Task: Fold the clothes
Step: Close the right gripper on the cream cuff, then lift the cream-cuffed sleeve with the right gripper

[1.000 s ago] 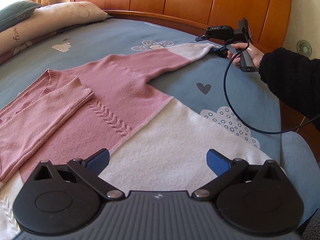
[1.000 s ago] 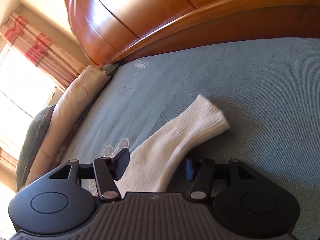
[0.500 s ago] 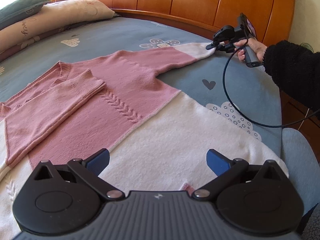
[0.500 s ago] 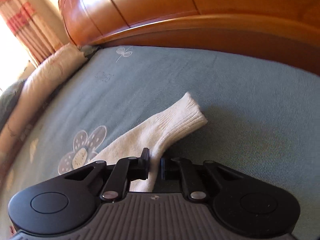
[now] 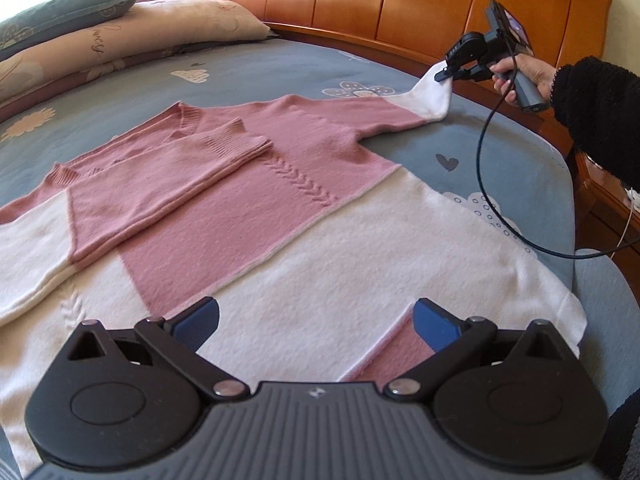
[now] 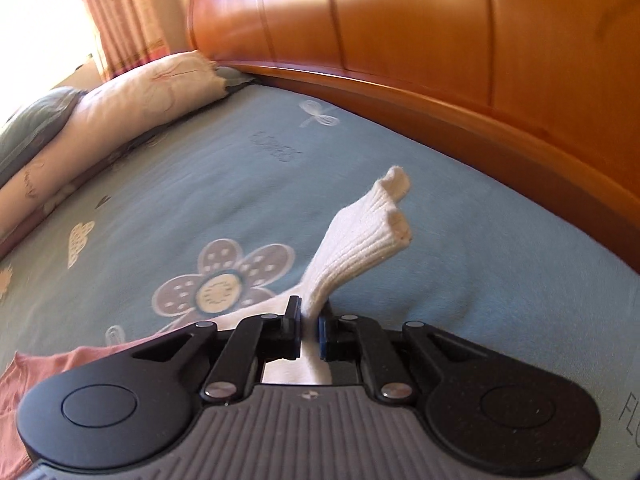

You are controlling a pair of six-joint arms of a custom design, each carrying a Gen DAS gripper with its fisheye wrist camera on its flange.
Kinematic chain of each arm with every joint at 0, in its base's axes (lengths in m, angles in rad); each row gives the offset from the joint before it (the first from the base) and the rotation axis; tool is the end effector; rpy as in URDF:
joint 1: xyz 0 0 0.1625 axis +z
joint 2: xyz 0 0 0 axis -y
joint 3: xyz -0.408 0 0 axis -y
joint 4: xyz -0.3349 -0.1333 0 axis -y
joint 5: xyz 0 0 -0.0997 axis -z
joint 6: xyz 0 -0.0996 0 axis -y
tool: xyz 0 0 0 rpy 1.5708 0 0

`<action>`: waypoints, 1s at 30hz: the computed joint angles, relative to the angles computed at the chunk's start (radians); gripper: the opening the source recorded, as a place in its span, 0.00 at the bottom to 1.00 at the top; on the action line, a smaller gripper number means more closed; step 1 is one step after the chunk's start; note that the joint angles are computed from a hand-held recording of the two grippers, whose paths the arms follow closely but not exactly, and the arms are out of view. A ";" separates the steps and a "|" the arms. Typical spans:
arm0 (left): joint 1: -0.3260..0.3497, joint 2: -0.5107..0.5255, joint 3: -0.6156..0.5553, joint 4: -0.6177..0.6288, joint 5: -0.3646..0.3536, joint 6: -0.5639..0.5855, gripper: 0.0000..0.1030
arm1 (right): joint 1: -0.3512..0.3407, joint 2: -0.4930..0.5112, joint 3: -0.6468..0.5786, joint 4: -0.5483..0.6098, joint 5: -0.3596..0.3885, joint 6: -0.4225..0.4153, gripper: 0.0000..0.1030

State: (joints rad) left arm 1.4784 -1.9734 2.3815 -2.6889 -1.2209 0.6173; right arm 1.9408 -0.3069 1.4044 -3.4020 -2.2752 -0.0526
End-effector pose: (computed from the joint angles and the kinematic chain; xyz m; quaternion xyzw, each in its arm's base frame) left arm 0.1405 -0.2984 0.3990 0.2641 0.8868 -0.2882 0.2464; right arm 0.3051 -0.5965 -0.0019 0.0628 -0.8826 0.3833 0.2648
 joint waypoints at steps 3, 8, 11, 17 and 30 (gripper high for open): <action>0.045 0.007 0.006 -0.048 -0.028 0.024 0.99 | 0.040 0.021 -0.038 0.036 -0.021 -0.014 0.09; 0.165 0.058 -0.017 -0.115 -0.151 0.048 0.99 | 0.101 0.065 -0.128 0.122 -0.055 -0.033 0.09; 0.201 0.070 -0.019 -0.143 -0.171 0.094 0.99 | 0.135 0.094 -0.184 0.167 -0.066 -0.046 0.09; 0.232 0.063 -0.029 -0.164 -0.206 0.090 0.99 | 0.186 0.141 -0.280 0.251 -0.057 -0.042 0.09; 0.235 0.041 -0.030 -0.163 -0.226 0.097 0.99 | 0.254 0.236 -0.457 0.380 0.037 -0.029 0.09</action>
